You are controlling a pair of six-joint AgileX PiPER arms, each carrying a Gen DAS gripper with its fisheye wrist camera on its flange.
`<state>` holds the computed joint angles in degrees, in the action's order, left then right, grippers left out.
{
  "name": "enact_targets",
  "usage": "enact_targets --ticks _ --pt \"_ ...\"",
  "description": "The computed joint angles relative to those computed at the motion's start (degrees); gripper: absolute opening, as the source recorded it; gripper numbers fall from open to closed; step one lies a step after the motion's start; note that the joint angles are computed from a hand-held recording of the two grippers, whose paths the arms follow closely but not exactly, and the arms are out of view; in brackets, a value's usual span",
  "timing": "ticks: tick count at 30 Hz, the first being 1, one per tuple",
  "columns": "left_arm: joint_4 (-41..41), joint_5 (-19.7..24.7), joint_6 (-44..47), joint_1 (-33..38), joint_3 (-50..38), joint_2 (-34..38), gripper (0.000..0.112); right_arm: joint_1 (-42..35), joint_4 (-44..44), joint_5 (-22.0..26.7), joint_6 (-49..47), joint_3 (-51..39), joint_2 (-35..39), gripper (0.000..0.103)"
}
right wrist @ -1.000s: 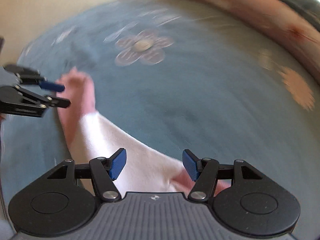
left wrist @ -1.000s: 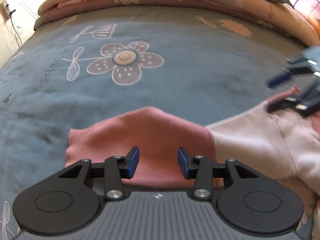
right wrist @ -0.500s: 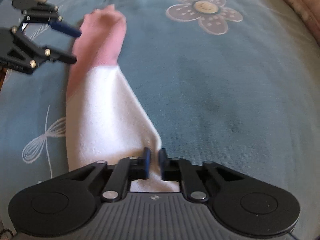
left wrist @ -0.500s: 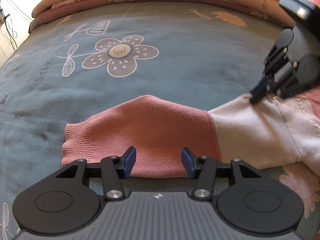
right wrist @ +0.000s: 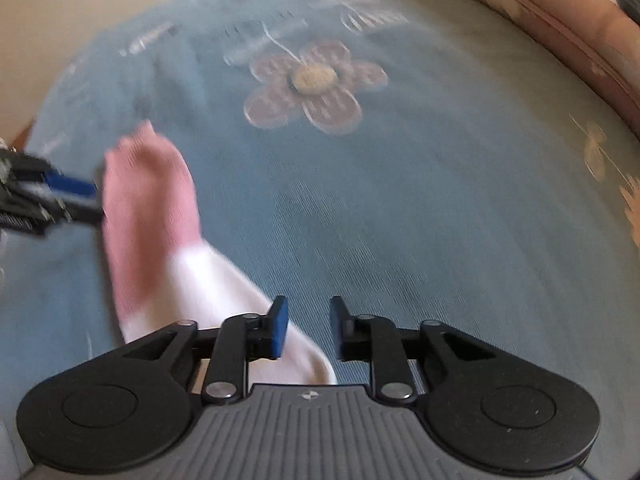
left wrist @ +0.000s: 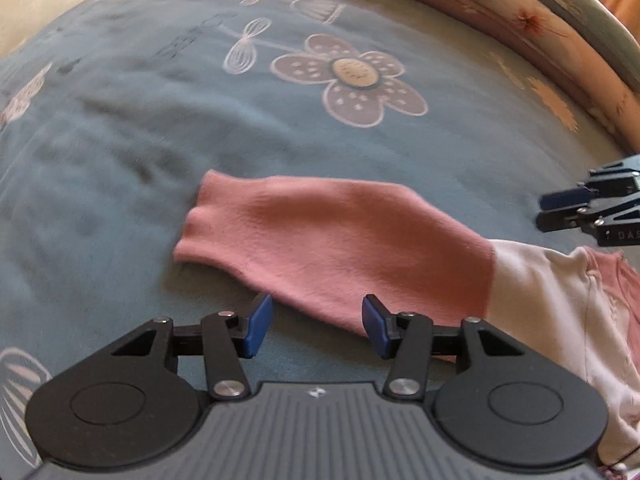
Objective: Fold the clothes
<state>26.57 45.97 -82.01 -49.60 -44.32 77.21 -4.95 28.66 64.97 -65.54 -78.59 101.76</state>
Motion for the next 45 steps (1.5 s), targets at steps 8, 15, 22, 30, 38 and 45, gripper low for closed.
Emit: enact_targets --ticks 8,15,22,30,38,45 --pt "1.35 -0.70 -1.06 -0.38 2.44 -1.39 0.051 8.39 -0.63 -3.06 -6.17 4.99 1.44 0.026" --pt "-0.26 -5.49 -3.83 3.89 5.77 -3.16 0.051 7.62 -2.26 -9.85 2.03 6.09 -0.36 0.004" --pt "3.84 -11.62 -18.14 9.44 10.78 -4.25 0.049 2.30 1.20 -8.87 10.99 7.36 -3.50 0.022" --pt "8.72 9.16 -13.25 2.03 -2.11 3.54 0.048 -4.62 -6.40 -12.10 22.74 12.14 -13.23 0.050" --pt "11.20 0.60 7.49 -5.46 -16.35 15.28 0.054 -15.31 -8.19 -15.81 26.53 25.33 -19.08 0.056" --pt "7.97 5.60 6.38 -6.93 -16.65 20.18 0.065 -14.79 3.76 -32.14 18.28 28.96 -11.02 0.058"
